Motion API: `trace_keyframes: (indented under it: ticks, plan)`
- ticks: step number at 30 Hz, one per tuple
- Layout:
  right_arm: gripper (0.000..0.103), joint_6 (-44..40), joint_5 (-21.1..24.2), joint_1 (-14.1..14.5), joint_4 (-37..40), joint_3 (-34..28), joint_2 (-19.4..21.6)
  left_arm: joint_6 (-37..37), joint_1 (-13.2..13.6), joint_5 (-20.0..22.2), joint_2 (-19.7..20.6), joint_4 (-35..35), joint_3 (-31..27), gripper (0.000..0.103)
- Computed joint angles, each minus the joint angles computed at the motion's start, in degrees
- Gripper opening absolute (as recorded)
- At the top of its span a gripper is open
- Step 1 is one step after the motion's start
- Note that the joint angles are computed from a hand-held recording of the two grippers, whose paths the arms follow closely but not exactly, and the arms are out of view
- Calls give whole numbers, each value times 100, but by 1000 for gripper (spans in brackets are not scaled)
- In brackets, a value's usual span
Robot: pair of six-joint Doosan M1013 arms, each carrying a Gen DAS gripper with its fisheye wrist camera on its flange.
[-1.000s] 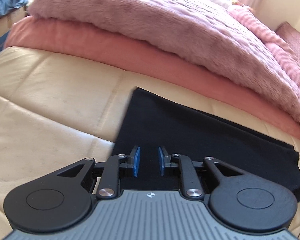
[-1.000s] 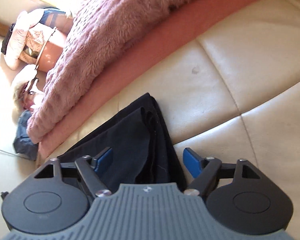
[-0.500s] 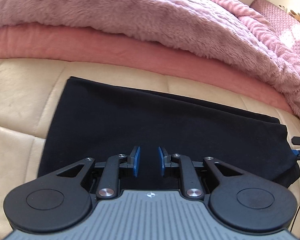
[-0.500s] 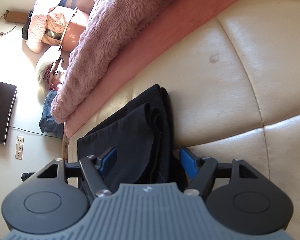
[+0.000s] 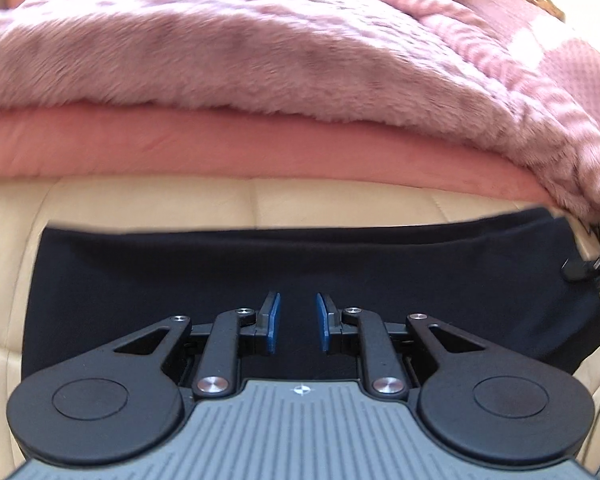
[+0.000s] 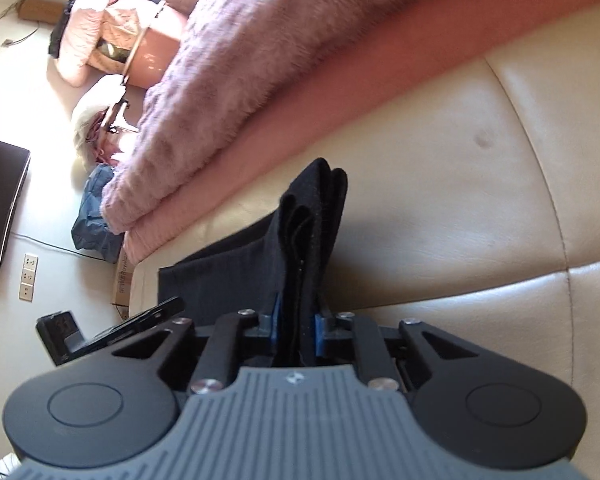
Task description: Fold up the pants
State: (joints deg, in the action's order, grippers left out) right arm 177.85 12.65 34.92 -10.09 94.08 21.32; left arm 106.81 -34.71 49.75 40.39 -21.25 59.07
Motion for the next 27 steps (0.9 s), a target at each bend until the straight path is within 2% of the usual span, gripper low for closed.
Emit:
trace_keyframes:
  ticks: [4,8,11,14,18,23,27]
  plan:
    - [11,164,658,65,-273,-465,-5,468,-75,85,161,-114,-217,21]
    - [11,179,1309,99,-347,-965,59,569,-201,64,340,193,-446,21]
    - [11,258,1620,109,-341,-1317,148,652,-272,-76,390,357,-477,21]
    - [11,266,1862,129,-320,-1708,308,678,-302,-138,361,437,-442,21]
    - [11,137,2219,176,-315,-2241,529,827,-134,-243,118,-131,-132,21]
    - [11,-468,2835,233,-34,-3217,992,21,130,-335,-238,294,250,21]
    - [11,-885,3404,287,204,-4231,1548,-942,400,-176,-426,824,450,21]
